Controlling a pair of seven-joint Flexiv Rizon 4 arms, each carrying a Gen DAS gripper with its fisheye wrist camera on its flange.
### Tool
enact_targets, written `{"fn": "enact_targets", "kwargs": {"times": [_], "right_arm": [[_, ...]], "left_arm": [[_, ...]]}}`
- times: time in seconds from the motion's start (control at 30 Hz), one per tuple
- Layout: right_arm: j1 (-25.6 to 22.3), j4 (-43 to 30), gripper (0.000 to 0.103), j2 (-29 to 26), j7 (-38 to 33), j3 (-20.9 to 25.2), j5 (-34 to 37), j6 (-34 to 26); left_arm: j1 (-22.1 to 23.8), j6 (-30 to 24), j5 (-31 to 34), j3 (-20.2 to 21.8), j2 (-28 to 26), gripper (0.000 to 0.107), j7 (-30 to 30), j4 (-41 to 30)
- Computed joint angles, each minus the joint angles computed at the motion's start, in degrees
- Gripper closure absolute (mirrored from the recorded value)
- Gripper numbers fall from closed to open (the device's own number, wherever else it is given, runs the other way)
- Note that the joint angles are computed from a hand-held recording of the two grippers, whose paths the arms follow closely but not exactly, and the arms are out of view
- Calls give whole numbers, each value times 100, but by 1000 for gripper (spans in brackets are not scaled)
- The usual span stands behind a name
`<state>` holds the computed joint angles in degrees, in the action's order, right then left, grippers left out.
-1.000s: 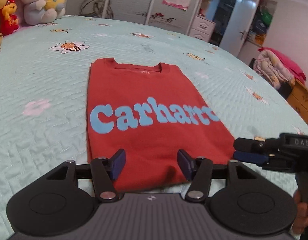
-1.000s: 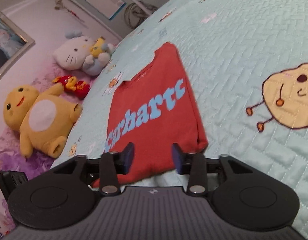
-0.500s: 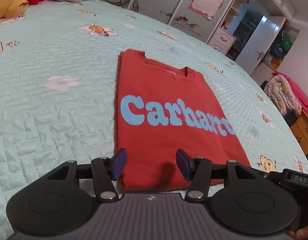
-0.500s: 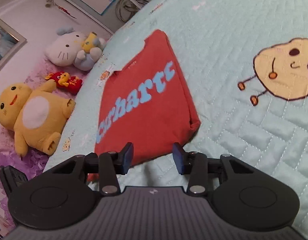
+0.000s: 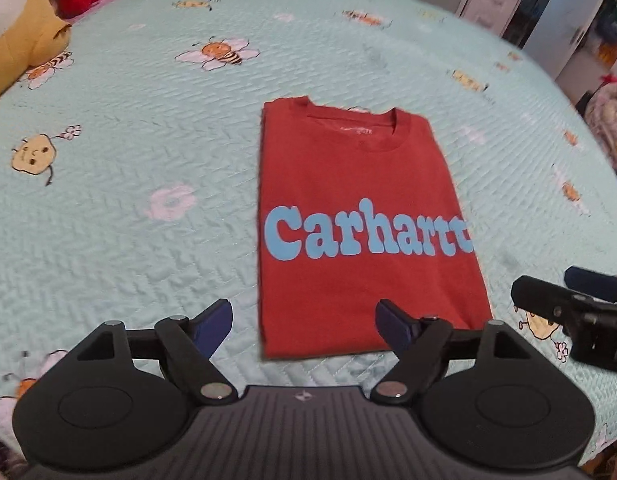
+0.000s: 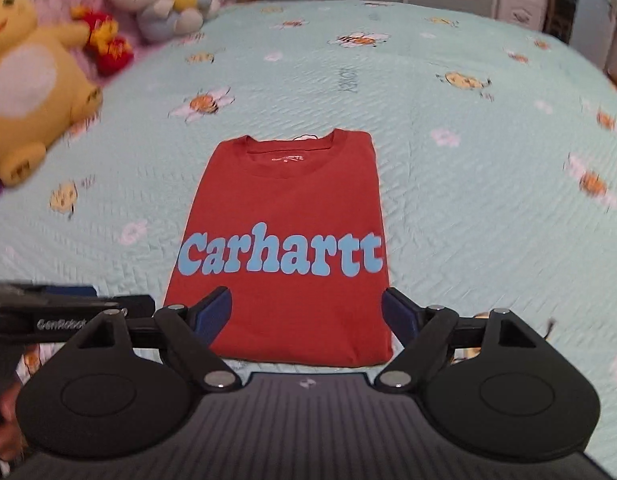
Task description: Fold clothes
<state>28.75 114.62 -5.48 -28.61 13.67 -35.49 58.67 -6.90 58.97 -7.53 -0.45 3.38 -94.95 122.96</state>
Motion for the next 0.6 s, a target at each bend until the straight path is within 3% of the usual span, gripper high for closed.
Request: {"fn": "enact_targets", "kwargs": {"times": [0.17,0.3,0.6], "right_arm": [[176,-807,21,-237,-982,168,948,-1147],[304,-958,21,-342,-1111,125,914,-1305],[345,-1253,21,-603,-1292,10,1011,-1444]], "left_arm": [[90,-744,251,-20,-39,21,-177,-393],[145,-1242,834,-67,-232,21,-424,-810],[80,-1487,760,-41,-528,21,-468,-1124]]}}
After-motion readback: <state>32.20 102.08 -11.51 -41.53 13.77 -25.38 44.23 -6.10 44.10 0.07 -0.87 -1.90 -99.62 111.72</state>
